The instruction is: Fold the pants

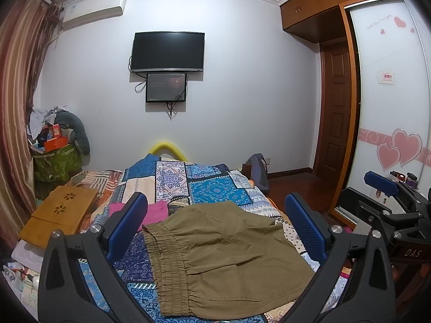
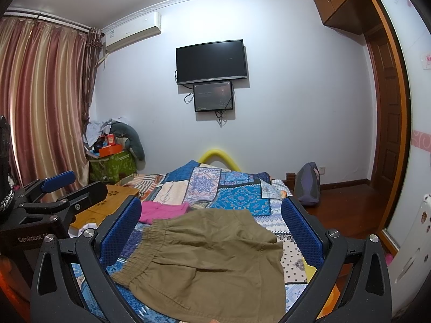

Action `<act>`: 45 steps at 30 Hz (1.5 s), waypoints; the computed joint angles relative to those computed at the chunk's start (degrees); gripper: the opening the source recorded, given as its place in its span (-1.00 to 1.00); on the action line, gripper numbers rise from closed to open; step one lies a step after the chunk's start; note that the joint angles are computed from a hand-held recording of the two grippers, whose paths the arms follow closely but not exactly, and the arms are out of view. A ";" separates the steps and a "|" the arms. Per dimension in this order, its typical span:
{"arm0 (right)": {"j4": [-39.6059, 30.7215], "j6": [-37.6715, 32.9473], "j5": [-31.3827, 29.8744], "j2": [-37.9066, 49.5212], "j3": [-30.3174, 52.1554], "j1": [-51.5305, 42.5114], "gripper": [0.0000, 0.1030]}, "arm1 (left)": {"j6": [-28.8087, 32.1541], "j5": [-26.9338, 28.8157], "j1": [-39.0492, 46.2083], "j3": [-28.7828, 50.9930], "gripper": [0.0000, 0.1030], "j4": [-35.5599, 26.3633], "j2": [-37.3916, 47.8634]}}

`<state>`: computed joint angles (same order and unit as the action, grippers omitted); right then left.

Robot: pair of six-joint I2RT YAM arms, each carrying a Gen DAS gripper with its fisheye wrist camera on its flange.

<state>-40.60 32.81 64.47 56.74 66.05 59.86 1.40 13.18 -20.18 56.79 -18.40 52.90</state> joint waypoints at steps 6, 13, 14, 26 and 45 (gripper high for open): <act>-0.22 0.03 -0.56 0.12 0.09 -0.63 1.00 | -0.82 0.43 0.32 -0.02 1.00 0.25 0.58; 0.28 -1.34 -4.60 -1.57 -2.61 -6.76 1.00 | 1.06 -2.64 0.09 0.99 1.00 2.77 5.86; 0.73 -1.86 -5.75 -1.96 -3.36 -8.60 1.00 | 1.70 -2.89 0.16 1.22 1.00 3.34 6.96; 7.95 -12.03 -31.87 -2.37 -11.17 -37.03 1.00 | 6.74 -3.68 3.09 13.76 1.00 0.57 30.24; 14.52 -20.32 -63.20 14.86 -17.05 -62.82 0.55 | 13.55 -0.67 8.20 41.04 0.22 -19.74 68.06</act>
